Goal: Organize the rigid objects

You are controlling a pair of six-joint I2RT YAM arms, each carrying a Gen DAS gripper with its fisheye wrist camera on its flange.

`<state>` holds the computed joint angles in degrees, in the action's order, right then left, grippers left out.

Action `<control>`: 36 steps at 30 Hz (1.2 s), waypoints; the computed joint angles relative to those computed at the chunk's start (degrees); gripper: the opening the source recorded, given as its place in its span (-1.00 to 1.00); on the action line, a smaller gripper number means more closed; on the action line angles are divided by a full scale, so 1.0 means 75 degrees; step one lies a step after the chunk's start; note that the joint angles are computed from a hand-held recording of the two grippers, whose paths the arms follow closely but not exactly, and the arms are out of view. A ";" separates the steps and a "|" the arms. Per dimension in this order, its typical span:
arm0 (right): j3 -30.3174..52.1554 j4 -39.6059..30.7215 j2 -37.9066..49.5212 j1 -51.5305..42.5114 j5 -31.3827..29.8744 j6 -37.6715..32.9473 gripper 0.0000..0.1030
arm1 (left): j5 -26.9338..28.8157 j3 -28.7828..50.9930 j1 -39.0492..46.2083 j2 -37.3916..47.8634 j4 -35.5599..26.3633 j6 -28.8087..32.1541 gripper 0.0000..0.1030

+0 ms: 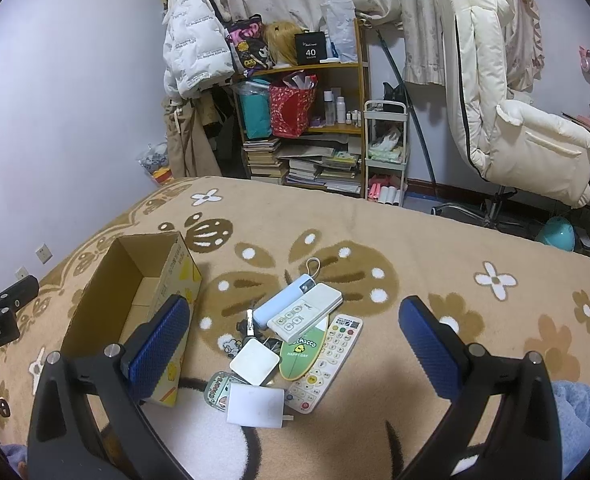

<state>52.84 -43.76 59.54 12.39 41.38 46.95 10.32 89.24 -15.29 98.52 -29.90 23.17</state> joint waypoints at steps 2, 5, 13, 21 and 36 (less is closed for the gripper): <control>0.0006 -0.0008 0.0008 -0.0006 0.0002 -0.0002 1.00 | -0.0009 0.0010 0.0004 0.0020 0.0017 0.0031 0.99; 0.0023 -0.0014 0.0023 -0.0002 -0.0022 0.0006 1.00 | -0.0050 0.0019 -0.0027 0.0013 0.0006 0.0022 0.99; -0.0026 0.0051 0.0001 -0.0006 -0.0027 -0.0082 1.00 | -0.0051 -0.0026 -0.0039 -0.0012 0.0029 -0.0005 0.99; -0.0082 0.0096 -0.0071 -0.0052 -0.0086 -0.0135 1.00 | -0.0055 -0.0045 -0.0042 -0.0029 0.0027 -0.0019 0.99; -0.0063 0.0082 -0.0035 -0.0070 -0.0069 -0.0156 1.00 | -0.0024 -0.0047 -0.0017 -0.0018 0.0037 -0.0035 0.99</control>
<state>52.37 -43.14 59.28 11.87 40.86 45.78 10.13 88.89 -15.42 98.39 -29.62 22.91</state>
